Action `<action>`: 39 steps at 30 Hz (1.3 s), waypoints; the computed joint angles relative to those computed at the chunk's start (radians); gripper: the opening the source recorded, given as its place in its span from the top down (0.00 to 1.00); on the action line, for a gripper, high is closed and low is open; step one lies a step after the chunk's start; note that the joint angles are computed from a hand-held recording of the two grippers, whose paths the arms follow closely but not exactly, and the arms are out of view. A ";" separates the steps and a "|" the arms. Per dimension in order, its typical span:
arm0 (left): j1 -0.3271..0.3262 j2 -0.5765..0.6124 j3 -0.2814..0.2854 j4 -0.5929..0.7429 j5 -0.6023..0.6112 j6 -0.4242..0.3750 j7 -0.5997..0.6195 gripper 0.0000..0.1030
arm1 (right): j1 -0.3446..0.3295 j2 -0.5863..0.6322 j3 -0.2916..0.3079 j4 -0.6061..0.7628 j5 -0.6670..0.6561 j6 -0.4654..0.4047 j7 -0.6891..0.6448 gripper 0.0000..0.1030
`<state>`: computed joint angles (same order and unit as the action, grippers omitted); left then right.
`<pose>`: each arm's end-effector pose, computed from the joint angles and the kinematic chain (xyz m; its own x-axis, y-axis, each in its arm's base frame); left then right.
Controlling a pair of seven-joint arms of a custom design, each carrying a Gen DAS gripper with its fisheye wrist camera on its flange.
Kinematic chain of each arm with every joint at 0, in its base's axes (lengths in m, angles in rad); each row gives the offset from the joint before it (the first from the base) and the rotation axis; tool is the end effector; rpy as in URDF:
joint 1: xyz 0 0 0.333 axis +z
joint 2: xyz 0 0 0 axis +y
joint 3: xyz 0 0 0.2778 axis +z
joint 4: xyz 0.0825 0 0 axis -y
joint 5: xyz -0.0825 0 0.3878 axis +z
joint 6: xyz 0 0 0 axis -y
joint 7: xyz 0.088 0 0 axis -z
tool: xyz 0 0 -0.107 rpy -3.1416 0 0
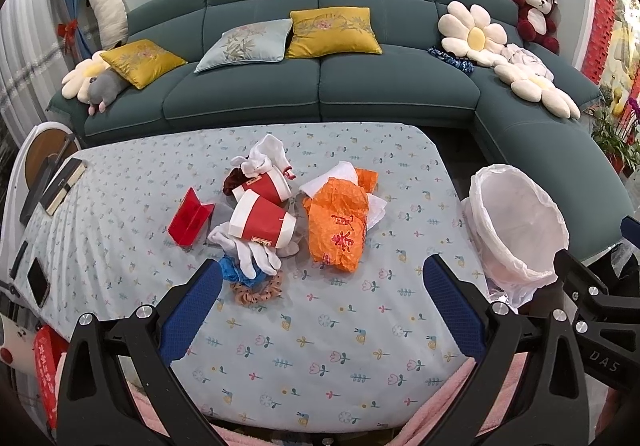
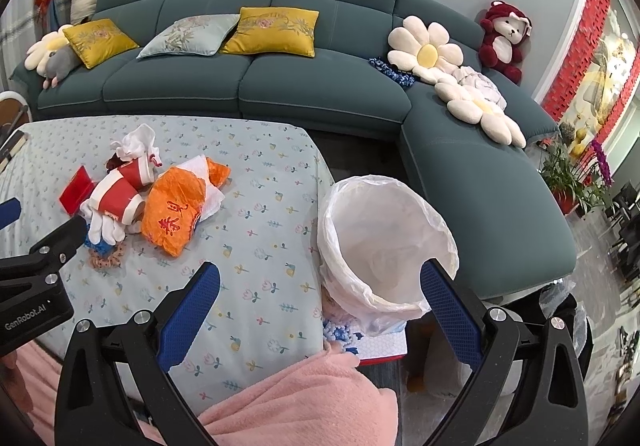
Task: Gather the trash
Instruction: 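Reach the right gripper to the orange plastic bag and close on it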
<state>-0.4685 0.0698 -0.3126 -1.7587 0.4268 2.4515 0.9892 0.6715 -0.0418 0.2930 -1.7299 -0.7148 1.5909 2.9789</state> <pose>0.4517 -0.4404 0.5519 -0.4115 -0.9109 -0.0294 -0.6854 0.3306 -0.6488 0.3658 0.4111 0.5609 -0.4431 -0.8717 0.2094 -0.7399 0.2238 -0.6344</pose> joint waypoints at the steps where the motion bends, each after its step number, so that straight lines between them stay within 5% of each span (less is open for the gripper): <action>1: 0.003 0.001 0.001 -0.002 -0.012 0.003 0.005 0.07 | 0.000 0.004 0.001 0.003 -0.004 0.000 0.005 0.07; 20: 0.102 0.014 0.052 -0.093 -0.142 0.053 0.072 0.07 | 0.031 0.208 -0.078 0.142 -0.019 0.200 0.045 0.07; 32: 0.146 0.124 0.078 -0.039 -0.197 0.054 0.146 0.07 | 0.054 0.497 -0.195 0.393 0.099 0.342 -0.053 0.07; 39: 0.145 0.230 0.094 0.058 -0.231 0.028 0.165 0.07 | 0.062 0.650 -0.251 0.555 0.193 0.351 -0.141 0.08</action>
